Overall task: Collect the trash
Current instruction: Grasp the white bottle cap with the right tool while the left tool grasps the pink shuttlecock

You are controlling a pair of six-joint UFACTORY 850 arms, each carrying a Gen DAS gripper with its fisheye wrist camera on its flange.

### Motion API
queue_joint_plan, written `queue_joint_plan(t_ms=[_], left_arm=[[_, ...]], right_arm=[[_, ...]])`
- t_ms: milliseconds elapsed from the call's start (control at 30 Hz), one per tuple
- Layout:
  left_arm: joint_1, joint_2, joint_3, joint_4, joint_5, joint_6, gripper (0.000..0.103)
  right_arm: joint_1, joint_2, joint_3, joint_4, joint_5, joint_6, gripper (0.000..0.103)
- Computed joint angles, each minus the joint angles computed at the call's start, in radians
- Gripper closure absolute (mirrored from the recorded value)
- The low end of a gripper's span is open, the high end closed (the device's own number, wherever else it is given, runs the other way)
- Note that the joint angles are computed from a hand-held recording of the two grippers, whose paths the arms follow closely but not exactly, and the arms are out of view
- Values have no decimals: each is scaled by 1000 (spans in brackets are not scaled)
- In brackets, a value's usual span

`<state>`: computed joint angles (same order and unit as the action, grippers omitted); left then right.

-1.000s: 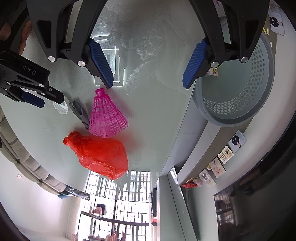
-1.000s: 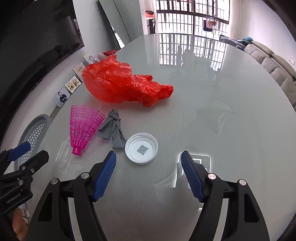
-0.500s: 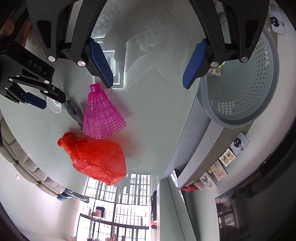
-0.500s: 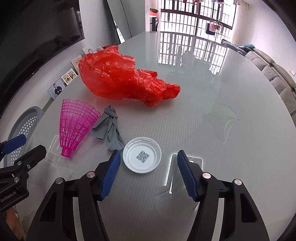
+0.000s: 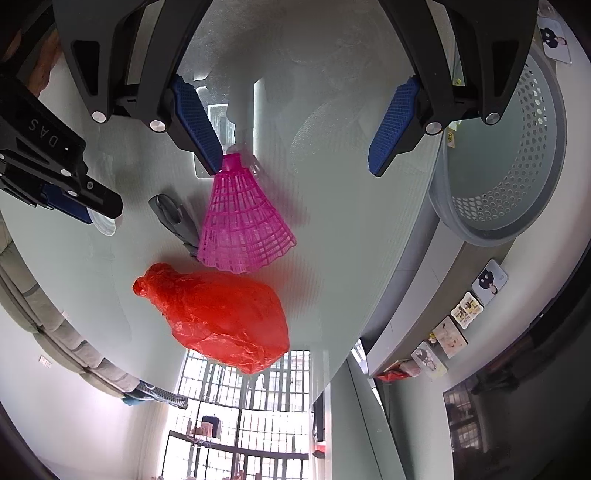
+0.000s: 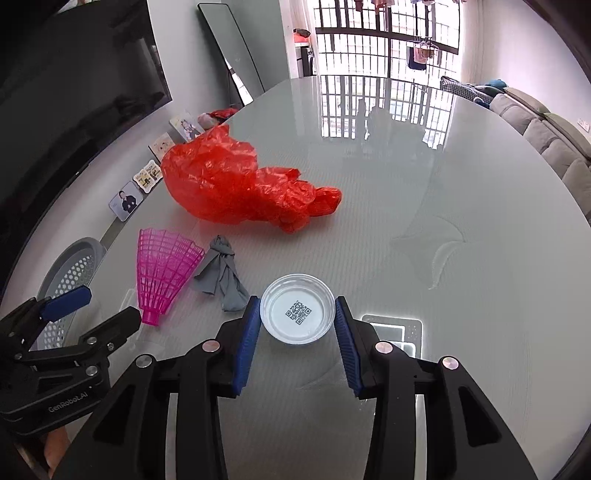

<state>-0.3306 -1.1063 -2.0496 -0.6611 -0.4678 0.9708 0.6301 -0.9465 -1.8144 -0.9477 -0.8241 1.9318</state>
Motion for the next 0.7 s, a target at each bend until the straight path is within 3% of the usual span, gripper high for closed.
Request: queue_joint_plan(t_ms=[467,567,700], left_arm=[[-53,-110,-176,180,-45,-185,25],[-54,-122,-197,182,-57,-193,33],[-52,-108,-176,151,-52,-161,53]], right_arm=[[13,94,144,-131,49,212,64],[16,107,162,-151,52,242,64],[20,113,172,-164,51,257,64]])
